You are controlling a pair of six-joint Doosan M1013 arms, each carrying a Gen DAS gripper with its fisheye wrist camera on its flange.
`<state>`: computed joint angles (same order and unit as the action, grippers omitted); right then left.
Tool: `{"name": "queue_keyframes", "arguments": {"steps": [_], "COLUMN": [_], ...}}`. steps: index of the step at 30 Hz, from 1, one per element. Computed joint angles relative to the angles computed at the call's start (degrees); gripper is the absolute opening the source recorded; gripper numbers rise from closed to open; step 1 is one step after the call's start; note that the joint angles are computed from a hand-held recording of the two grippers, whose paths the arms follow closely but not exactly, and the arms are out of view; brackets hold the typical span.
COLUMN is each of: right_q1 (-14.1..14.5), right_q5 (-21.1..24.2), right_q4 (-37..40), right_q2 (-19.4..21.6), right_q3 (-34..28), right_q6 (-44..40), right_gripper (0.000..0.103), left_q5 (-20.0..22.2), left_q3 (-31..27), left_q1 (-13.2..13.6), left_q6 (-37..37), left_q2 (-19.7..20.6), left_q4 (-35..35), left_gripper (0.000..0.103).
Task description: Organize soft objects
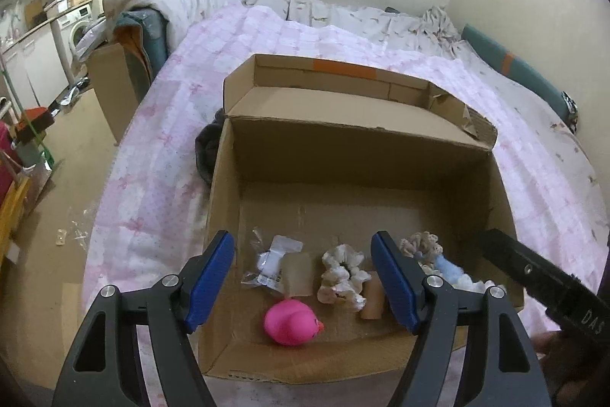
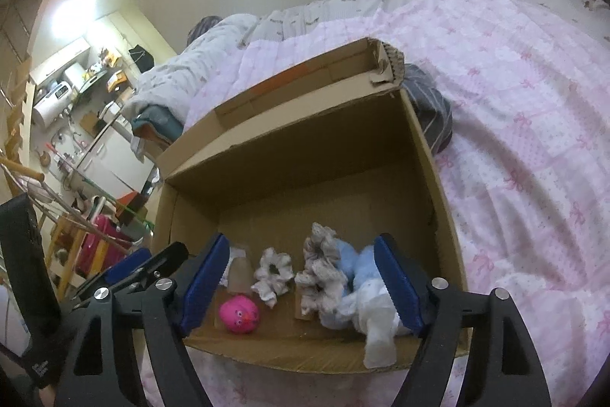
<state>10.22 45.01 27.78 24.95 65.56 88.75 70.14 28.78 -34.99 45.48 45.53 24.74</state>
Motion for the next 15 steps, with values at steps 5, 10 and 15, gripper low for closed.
{"name": "queue_keyframes", "arguments": {"steps": [5, 10, 15], "right_q1": [0.04, -0.32, 0.21], "right_q5": [-0.87, -2.68, -5.22], "right_q4": [-0.11, 3.69, 1.64], "right_q2": [-0.32, -1.1, -2.31], "right_q3": [0.29, 1.37, 2.4], "right_q6": [-0.1, -2.98, -2.64], "right_gripper": [0.101, 0.103, 0.103], "left_q5": [0.11, -2.22, -2.65], "left_q3": [-0.21, 1.79, 3.04], "left_q1": [-0.22, -0.51, -0.61], "left_q6": [-0.27, 0.42, 0.44], "left_q2": [0.01, -1.29, -2.58], "left_q4": [1.22, 2.28, 2.03], "left_gripper": [0.072, 0.072, 0.072]}}
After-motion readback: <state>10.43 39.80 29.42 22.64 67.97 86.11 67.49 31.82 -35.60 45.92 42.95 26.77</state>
